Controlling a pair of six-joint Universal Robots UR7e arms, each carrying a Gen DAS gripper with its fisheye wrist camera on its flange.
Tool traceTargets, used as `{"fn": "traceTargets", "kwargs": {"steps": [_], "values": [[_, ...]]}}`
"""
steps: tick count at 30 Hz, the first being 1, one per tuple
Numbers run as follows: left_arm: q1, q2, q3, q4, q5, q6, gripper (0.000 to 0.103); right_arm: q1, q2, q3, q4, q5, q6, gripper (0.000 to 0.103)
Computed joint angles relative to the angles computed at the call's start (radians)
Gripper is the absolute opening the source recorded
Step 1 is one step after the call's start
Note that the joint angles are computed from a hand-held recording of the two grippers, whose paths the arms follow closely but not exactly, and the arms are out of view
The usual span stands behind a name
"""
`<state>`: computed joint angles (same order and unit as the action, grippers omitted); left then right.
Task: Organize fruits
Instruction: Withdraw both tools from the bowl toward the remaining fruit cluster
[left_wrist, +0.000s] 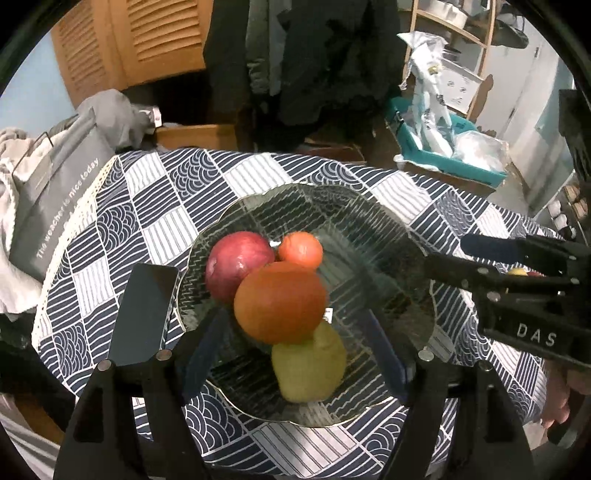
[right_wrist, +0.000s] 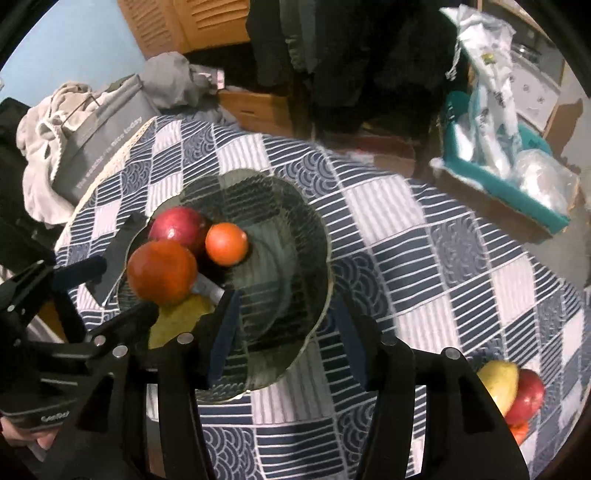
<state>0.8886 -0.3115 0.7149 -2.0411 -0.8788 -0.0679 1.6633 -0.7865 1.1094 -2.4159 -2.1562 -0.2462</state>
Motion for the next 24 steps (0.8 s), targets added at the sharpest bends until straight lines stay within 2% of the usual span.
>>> {"fn": "traceTargets", "kwargs": {"steps": [24], "values": [[-0.048,-0.040,0.040,-0.082,-0.078,0.036,0.080,0.063,-0.114,0.132,-0.253,-0.132,-0.107,0.068]]}}
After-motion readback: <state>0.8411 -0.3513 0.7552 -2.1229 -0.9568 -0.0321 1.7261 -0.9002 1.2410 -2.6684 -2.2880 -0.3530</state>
